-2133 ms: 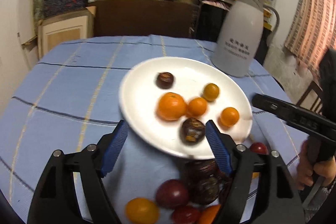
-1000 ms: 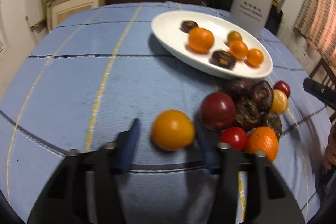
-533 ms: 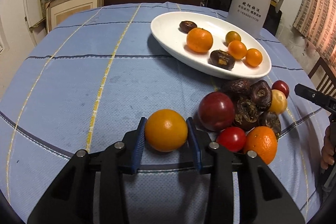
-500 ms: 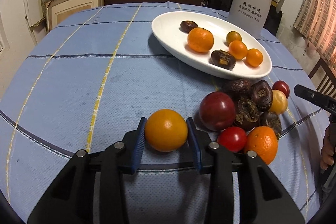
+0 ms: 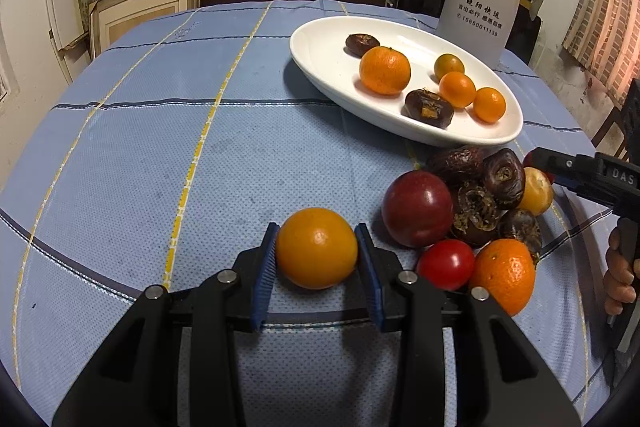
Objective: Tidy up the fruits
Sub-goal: 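Grasp the yellow fruit with the left tool while the right tool grasps the red plum, then carry the orange and red plum over the plate and open both tools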
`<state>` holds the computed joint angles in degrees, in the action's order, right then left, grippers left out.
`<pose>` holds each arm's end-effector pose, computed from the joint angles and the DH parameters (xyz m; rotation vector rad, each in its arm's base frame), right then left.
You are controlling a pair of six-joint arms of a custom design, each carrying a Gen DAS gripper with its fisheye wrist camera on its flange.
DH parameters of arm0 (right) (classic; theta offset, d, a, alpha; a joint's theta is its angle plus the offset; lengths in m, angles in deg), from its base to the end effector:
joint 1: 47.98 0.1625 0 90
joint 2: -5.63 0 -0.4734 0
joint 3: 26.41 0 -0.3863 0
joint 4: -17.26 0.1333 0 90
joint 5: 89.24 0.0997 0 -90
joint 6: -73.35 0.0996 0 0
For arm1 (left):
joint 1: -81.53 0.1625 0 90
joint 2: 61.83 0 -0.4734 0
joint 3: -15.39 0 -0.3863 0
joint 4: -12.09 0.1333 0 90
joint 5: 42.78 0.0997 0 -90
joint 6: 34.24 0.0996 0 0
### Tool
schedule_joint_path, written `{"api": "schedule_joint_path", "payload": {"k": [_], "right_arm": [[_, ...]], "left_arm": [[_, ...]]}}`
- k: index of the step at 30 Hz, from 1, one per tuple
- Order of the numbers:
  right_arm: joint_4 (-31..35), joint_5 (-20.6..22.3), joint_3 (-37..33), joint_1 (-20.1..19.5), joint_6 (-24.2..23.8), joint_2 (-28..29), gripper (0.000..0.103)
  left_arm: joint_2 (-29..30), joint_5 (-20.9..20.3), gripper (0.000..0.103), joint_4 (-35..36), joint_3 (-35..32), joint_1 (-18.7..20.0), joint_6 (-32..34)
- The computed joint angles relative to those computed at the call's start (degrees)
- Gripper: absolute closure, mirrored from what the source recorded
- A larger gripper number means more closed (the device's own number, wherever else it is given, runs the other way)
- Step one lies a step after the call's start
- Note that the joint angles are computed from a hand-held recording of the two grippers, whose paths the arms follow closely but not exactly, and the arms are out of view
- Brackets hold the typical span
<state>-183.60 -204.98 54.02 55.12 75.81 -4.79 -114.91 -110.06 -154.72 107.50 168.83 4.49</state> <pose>0.2536 -0.6923 -0.1176 0.0209 -2.6184 1.0433 0.1377 -0.7268 0.2862 0.7215 2.3924 -0.6563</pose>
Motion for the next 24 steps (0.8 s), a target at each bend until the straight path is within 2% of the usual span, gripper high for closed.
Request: {"api": "schedule_joint_path", "payload": {"k": [2,8,16,20,24], "right_arm": [[0.0,0.3,0.2,-0.2,0.2,-0.2,0.064],[-0.8,1.7,2.2,-0.8,1.9,-1.1,0.065],[-7.8,-3.4,5.3,1.2,-2.5,-1.0,0.065],[-10.3,-4.3,6.6,2.1,-4.1,-0.7,0.065],[-16.1,-5.2,9.3,3.7,-7.2,0.1,0.065]], "left_arm": [[0.0,0.0,0.066,-0.1,0.1,0.0,0.0],[-0.5,-1.9,0.066,1.3,0.0,0.5,-0.6],[-2.4,-4.8,0.066,-1.7,2.5,0.9,-0.2],[-3.6,-6.0,0.066,-4.2,4.7,0.7,0.6],[-5.2,-6.7,0.066,-7.8,8.3,0.3,2.2]]}}
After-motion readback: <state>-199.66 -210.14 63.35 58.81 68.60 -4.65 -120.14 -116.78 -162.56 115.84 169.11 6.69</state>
